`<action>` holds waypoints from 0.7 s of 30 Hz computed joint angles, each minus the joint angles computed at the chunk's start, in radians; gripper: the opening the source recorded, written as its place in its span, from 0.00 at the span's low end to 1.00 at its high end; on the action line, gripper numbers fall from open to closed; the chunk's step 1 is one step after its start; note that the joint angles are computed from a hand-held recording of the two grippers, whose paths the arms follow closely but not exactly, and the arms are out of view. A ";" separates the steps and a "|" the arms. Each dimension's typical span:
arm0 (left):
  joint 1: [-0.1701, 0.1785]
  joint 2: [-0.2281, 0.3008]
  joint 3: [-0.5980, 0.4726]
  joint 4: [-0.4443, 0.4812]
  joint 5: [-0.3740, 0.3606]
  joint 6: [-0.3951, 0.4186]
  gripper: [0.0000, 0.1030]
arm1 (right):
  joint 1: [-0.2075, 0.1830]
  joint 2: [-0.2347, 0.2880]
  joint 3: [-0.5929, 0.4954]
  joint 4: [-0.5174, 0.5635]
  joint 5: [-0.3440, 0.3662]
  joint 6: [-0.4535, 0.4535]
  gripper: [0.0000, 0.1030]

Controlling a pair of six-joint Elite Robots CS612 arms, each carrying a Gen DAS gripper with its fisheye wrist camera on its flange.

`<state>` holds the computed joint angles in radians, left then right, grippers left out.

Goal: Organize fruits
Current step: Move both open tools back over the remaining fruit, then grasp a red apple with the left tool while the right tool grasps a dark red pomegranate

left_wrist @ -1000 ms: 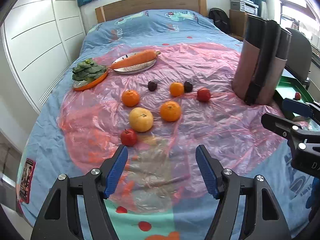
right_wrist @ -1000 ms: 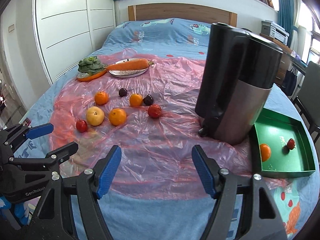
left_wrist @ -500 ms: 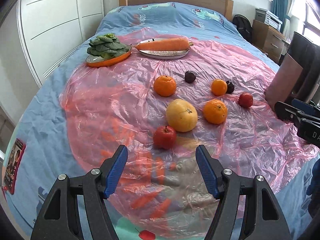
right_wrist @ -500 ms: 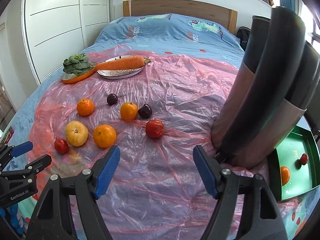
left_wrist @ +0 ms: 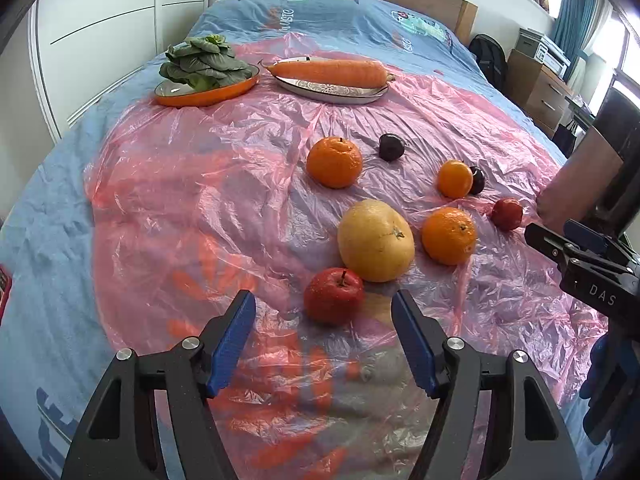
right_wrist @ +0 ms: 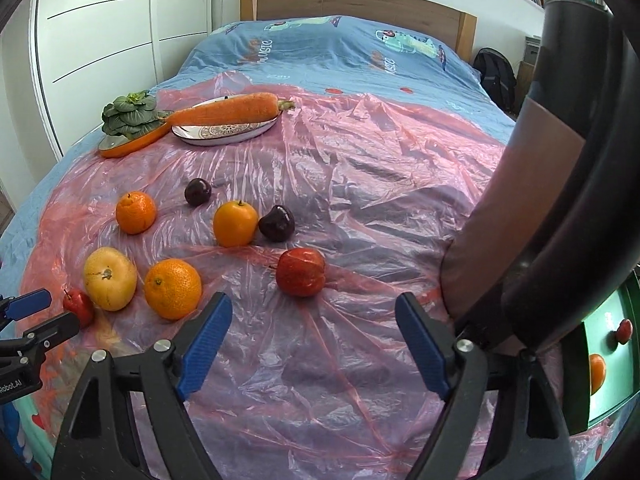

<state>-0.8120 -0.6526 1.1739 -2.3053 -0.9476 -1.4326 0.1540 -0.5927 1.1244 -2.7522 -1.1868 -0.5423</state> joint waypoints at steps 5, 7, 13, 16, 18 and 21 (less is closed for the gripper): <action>0.005 0.005 0.004 -0.006 -0.014 0.002 0.63 | 0.004 0.016 -0.020 0.006 0.015 0.032 1.00; 0.006 0.009 0.001 -0.011 -0.017 0.013 0.62 | 0.006 0.027 -0.039 0.021 0.021 0.050 1.00; 0.008 0.016 -0.003 -0.022 -0.022 0.025 0.53 | 0.013 0.057 -0.094 0.069 0.027 0.071 1.00; 0.010 0.018 -0.001 -0.031 -0.027 0.024 0.47 | 0.014 0.071 -0.122 0.104 0.030 0.077 1.00; 0.010 0.019 0.002 -0.039 -0.027 0.024 0.44 | 0.014 0.078 -0.136 0.123 0.031 0.073 0.95; 0.011 0.020 0.004 -0.045 -0.028 0.025 0.40 | 0.014 0.089 -0.154 0.158 0.035 0.064 0.80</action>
